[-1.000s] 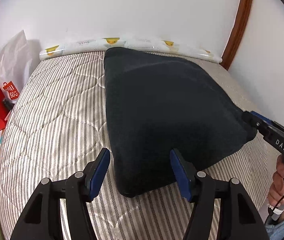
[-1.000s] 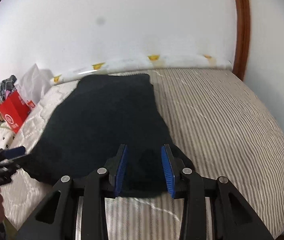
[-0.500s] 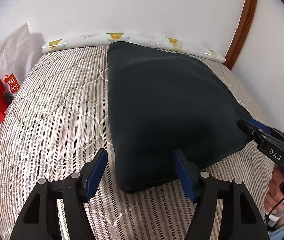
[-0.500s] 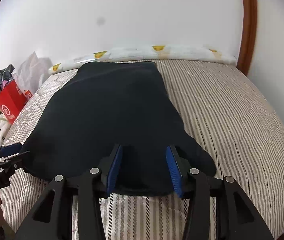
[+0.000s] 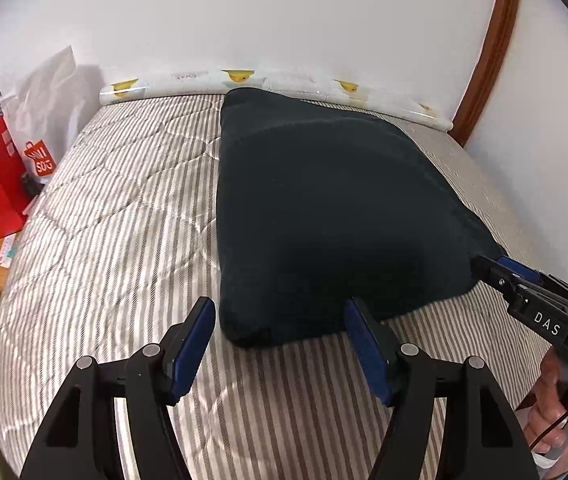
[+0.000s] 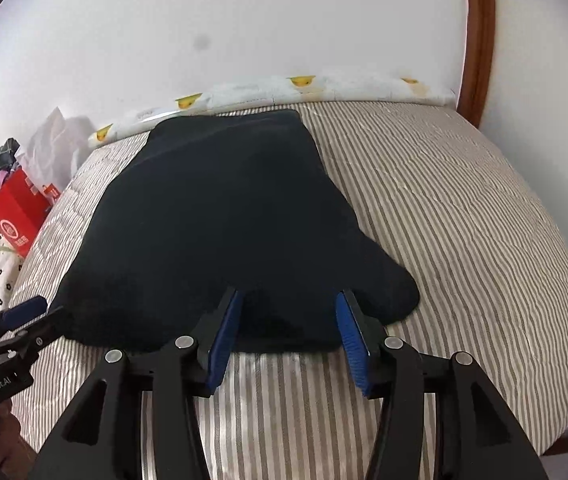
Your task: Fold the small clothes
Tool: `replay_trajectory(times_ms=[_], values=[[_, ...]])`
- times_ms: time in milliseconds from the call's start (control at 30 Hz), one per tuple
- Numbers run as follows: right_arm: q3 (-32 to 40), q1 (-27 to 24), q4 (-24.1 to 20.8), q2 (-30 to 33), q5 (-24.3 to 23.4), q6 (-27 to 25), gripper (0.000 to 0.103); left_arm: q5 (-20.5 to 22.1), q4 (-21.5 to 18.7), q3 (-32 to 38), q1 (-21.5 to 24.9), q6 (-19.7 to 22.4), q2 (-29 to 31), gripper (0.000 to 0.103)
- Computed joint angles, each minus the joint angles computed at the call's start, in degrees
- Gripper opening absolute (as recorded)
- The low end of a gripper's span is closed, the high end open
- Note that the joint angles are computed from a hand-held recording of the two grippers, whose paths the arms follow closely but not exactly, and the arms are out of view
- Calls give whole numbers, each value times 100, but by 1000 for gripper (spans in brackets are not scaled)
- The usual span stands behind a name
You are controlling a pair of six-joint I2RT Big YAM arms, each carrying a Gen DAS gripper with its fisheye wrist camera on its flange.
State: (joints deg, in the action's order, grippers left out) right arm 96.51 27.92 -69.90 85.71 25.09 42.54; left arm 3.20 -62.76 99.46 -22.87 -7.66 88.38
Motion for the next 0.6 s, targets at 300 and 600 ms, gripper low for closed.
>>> replay_trajectory(times_ms=[300, 600], values=[[283, 607, -697, -323, 766, 385, 53, -212, 179, -438, -87, -182, -834, 83], [672, 1448, -1322, -478, 1811, 845, 94, -762, 215, -678, -311, -45, -1554, 93]])
